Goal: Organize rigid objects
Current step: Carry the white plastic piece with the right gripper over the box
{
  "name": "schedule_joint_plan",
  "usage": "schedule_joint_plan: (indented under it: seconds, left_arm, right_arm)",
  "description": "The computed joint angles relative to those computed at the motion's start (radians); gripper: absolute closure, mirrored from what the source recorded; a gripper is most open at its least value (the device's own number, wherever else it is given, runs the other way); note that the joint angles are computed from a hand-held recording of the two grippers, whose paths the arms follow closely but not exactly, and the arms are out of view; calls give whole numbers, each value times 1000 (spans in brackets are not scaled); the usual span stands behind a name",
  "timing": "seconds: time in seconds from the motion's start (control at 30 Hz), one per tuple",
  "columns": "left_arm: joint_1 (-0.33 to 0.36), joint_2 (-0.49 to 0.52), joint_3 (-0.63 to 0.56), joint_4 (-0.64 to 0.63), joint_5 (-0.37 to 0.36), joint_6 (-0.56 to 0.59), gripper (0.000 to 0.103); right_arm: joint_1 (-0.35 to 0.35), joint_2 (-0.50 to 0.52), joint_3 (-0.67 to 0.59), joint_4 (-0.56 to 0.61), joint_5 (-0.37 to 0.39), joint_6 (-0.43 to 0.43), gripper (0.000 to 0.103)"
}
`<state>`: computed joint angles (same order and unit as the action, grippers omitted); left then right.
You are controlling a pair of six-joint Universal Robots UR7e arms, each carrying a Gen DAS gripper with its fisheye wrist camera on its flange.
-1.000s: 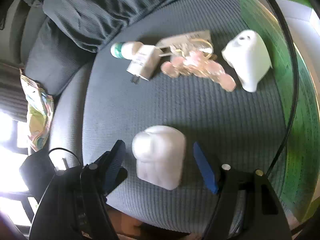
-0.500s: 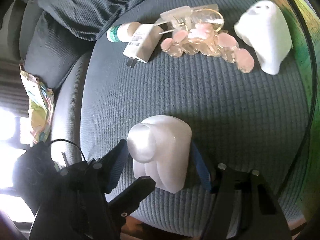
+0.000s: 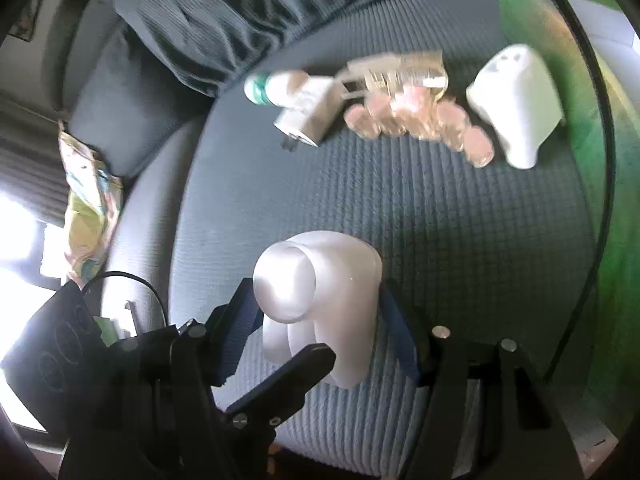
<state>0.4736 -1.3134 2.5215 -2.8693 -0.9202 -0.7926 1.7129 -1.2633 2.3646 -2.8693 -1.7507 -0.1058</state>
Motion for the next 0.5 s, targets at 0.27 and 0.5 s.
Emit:
schedule_joint_plan:
  seconds: [0.27,0.5]
  left_arm:
    - [-114,13,-36,-64,76,14,45]
    - [-165,94,-134,-134,92,104,45]
  right_arm:
    - [76,-163,55,-52,-18,-40,41]
    - [80,-329,54,-12,-16,-102,41]
